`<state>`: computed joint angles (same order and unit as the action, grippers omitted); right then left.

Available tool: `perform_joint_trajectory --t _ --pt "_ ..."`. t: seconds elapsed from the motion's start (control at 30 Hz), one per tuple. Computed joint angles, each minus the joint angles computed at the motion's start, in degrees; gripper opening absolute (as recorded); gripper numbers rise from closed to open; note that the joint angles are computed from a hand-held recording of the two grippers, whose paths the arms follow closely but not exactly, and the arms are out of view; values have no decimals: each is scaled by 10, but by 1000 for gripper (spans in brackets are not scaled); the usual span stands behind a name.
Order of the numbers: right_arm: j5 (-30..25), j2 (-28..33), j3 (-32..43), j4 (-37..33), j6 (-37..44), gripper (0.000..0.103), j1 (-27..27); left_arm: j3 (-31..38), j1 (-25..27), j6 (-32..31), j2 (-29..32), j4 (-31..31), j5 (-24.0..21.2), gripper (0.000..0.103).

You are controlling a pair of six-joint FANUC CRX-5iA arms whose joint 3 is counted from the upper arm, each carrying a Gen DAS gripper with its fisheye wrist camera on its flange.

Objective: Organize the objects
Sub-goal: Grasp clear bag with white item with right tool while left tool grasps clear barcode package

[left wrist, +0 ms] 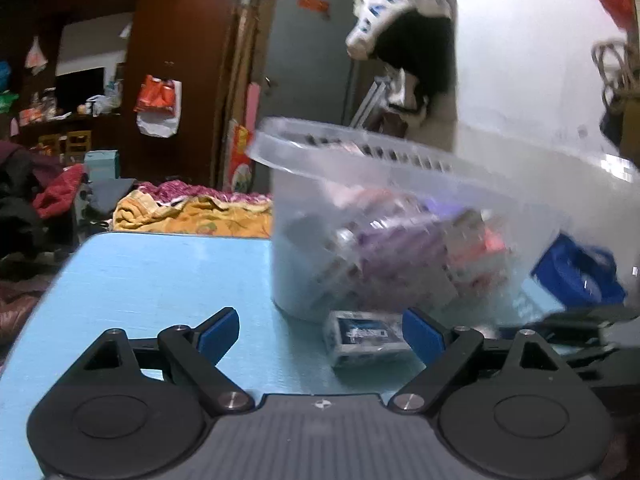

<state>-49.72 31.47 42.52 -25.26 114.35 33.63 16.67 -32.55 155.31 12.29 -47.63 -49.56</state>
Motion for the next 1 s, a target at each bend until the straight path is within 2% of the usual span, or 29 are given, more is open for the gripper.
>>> perform_joint_trajectory --t 0.1,0.2,0.3,0.5,0.57,0.6,0.63,0.73,0.83,1.0 --pt "19 -21 -36 -13 -7 47 -20 51 -14 -21 37 -3 -58 91" --pt "49 -34 -67 -13 -15 47 -30 75 -14 -53 56 14 -65 91" --pt "80 -46 -88 -16 -20 47 -33 116 -20 -74 85 15 -107 91" --pt "107 -53 -105 -10 -18 47 -29 154 -20 -96 110 32 -138 91" --pt "120 -57 -114 -3 -17 47 -24 151 -18 -107 111 40 -130 87" --pt "122 -63 -121 -5 -11 47 -26 147 -15 -114 109 51 -123 75" --pt "121 -63 -121 -7 -8 47 -27 144 -14 -119 106 60 -120 59" --pt "122 -66 -124 -15 0 47 -29 131 -19 -127 97 61 -116 43" --pt "126 -67 -126 -12 -2 47 -28 98 -23 -121 75 67 -87 42" --pt "138 -71 -134 -17 7 47 -28 35 -28 -75 33 42 -8 42"
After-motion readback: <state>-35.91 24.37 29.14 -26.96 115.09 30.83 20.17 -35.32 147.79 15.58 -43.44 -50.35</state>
